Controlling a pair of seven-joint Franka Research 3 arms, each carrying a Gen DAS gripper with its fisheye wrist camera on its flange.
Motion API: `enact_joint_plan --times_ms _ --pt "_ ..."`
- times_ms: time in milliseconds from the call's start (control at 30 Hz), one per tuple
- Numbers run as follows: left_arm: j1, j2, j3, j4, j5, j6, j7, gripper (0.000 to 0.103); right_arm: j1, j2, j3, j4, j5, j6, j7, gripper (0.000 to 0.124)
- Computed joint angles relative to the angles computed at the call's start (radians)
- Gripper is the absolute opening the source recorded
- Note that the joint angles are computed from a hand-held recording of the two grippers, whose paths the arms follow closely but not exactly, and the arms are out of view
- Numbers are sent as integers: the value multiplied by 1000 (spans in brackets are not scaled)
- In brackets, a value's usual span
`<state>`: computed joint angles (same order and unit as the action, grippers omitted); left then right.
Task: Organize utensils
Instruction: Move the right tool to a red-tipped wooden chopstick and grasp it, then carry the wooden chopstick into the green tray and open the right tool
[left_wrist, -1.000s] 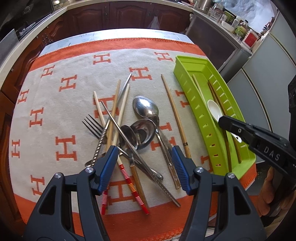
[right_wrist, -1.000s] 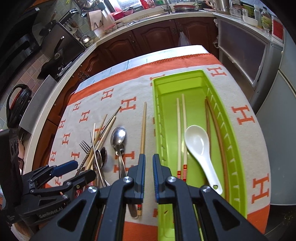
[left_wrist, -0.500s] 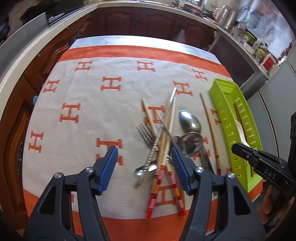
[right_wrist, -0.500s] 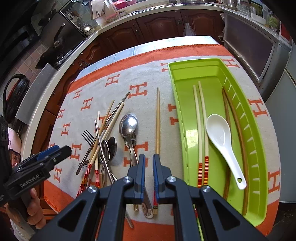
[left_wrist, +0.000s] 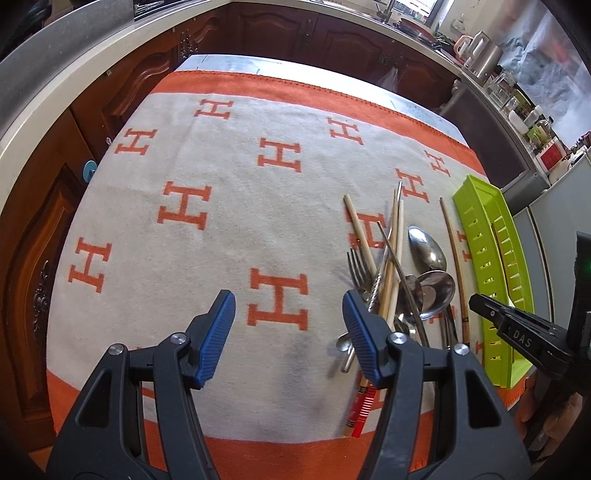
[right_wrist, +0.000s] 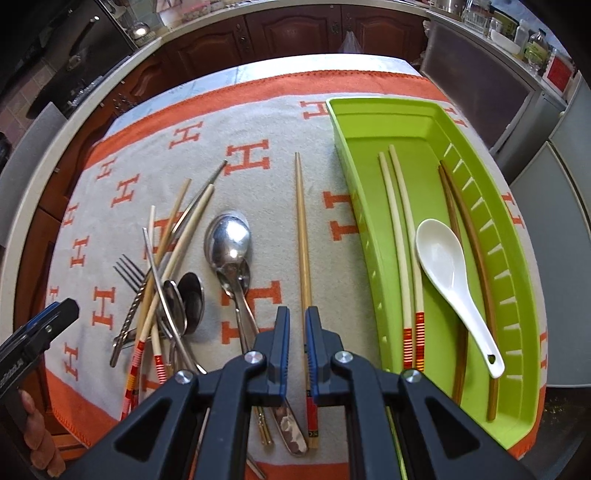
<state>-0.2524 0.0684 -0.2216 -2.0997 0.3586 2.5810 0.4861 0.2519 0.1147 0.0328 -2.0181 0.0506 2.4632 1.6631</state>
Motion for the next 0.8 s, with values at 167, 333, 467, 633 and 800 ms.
enact_joint_plan --times_ms 167,333,467,633,800 --pt "2 -7 2 -21 8 20 -3 58 12 42 -7 51 -48 -68 71 23" --pt "5 -9 1 -42 -6 58 4 58 16 78 -13 110 -58 -126 101 23" --pt "7 -6 0 -50 -19 81 18 58 30 112 -16 160 -91 -177 115 23" --pt "7 -13 0 -62 -29 96 30 58 36 122 -17 167 -108 -171 99 8" --pt "8 -25 -1 -76 -35 103 36 58 19 111 -10 150 -44 -141 48 6"
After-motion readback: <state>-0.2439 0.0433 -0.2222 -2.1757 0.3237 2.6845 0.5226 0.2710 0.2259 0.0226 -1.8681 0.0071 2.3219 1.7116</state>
